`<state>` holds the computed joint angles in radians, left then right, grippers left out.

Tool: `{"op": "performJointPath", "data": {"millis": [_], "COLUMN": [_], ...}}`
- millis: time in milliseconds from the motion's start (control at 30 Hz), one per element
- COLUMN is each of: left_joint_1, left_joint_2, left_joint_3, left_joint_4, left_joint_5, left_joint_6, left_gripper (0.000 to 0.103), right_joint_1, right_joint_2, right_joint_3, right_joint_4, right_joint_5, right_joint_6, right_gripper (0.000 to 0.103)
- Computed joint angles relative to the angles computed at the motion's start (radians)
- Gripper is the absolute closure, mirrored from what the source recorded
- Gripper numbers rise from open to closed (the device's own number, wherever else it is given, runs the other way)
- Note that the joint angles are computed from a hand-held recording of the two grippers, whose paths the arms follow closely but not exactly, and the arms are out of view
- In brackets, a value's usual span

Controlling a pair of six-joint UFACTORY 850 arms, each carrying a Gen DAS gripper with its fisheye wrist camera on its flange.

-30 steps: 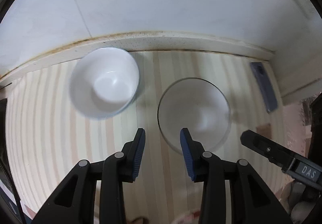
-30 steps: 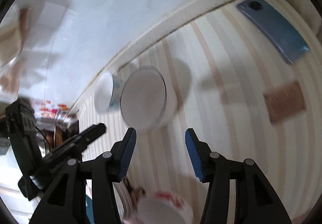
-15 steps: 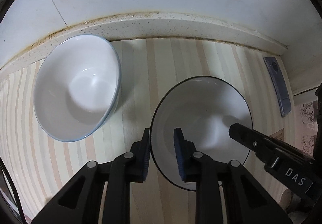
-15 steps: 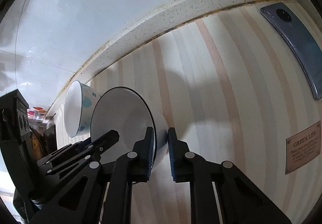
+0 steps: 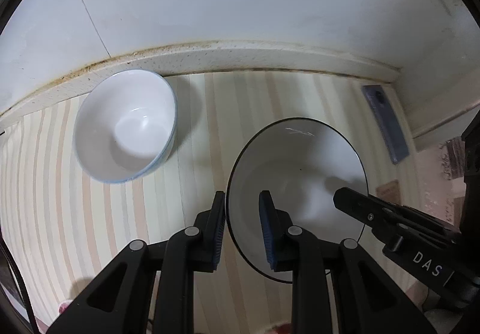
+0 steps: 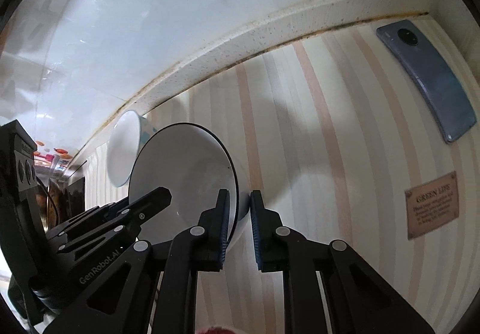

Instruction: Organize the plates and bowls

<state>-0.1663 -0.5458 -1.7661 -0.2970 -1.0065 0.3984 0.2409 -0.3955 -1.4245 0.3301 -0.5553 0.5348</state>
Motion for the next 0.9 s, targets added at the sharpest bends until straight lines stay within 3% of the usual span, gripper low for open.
{"op": "performJointPath", "data": {"millis": [467, 900], "left_joint_1": [0.050, 0.073], "left_joint_2": [0.184, 0.323], "left_joint_3": [0.148, 0.336], "left_joint_4": [-0.101, -0.068], "left_joint_5": [-0.069, -0.119], "left_joint_6": [0.137, 0.249], "left_gripper": [0.083, 0.083], "right_joint_1": [0.092, 0.214], "right_joint_2": [0.225, 0.370], "right_joint_3": [0.127, 0.300], "right_joint_4": [-0.160, -0.128], "right_joint_5": [-0.015, -0.023], "right_joint_6": [0.191, 0.317], "right_gripper": [0.087, 0.087]}}
